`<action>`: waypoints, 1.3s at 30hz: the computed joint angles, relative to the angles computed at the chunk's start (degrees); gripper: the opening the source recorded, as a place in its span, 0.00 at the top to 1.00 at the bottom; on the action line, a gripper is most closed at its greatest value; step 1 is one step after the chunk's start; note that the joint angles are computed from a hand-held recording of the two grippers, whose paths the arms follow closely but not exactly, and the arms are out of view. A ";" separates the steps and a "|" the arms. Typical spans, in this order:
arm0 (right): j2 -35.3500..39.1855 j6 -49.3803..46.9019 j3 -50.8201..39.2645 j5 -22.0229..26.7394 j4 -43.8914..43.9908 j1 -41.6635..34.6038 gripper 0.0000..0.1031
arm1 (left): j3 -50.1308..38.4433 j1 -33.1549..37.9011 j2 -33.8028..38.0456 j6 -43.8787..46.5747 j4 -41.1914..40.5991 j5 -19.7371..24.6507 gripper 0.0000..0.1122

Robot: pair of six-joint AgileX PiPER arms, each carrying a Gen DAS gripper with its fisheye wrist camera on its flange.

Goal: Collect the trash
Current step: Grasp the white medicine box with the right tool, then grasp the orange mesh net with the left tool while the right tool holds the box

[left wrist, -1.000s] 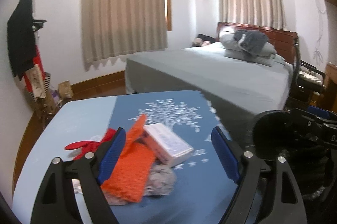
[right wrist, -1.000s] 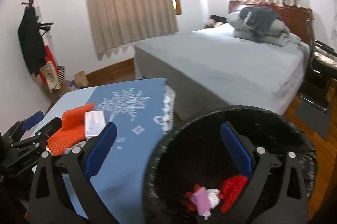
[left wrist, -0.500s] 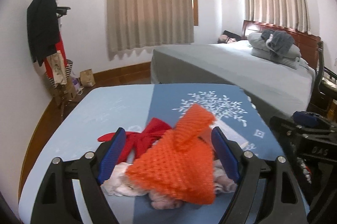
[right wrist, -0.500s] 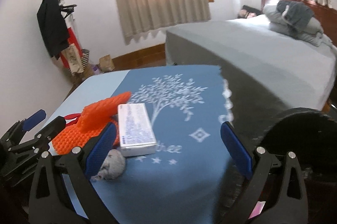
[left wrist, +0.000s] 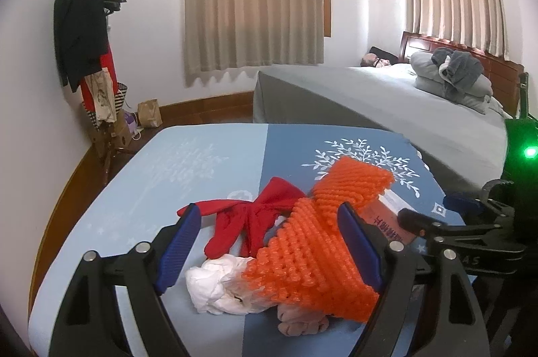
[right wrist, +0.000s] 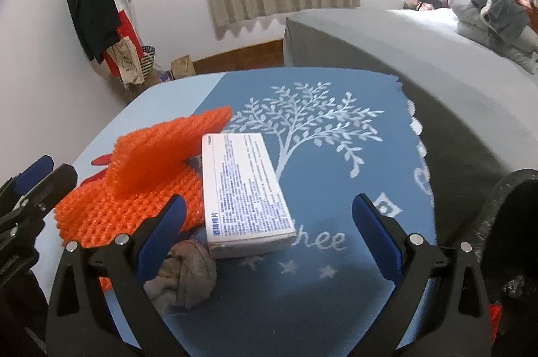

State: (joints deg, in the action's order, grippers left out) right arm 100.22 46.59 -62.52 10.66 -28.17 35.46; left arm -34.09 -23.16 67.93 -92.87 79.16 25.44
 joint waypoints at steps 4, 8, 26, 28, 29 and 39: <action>2.49 -13.56 -2.39 0.71 13.02 -0.61 0.07 | 0.07 0.74 0.29 -0.20 0.15 -0.68 0.27; 3.84 -23.70 -3.91 1.77 22.14 -0.75 0.12 | 0.36 1.11 0.40 -0.48 0.36 -1.13 0.27; -2.29 -8.79 1.93 2.75 8.26 -2.89 0.44 | -2.88 -1.24 3.59 -0.55 -0.25 -3.48 0.27; -3.32 -5.80 2.95 2.70 5.62 -3.72 0.44 | -3.92 -2.34 5.01 -0.77 -0.08 -3.26 0.27; -3.88 -4.49 3.51 2.74 4.41 -4.03 0.44 | -4.57 -2.62 5.92 -0.69 -0.20 -3.60 0.27; -5.97 -1.02 5.82 1.86 1.59 -5.51 0.44 | -9.60 -3.47 13.95 3.07 -3.82 -4.90 0.37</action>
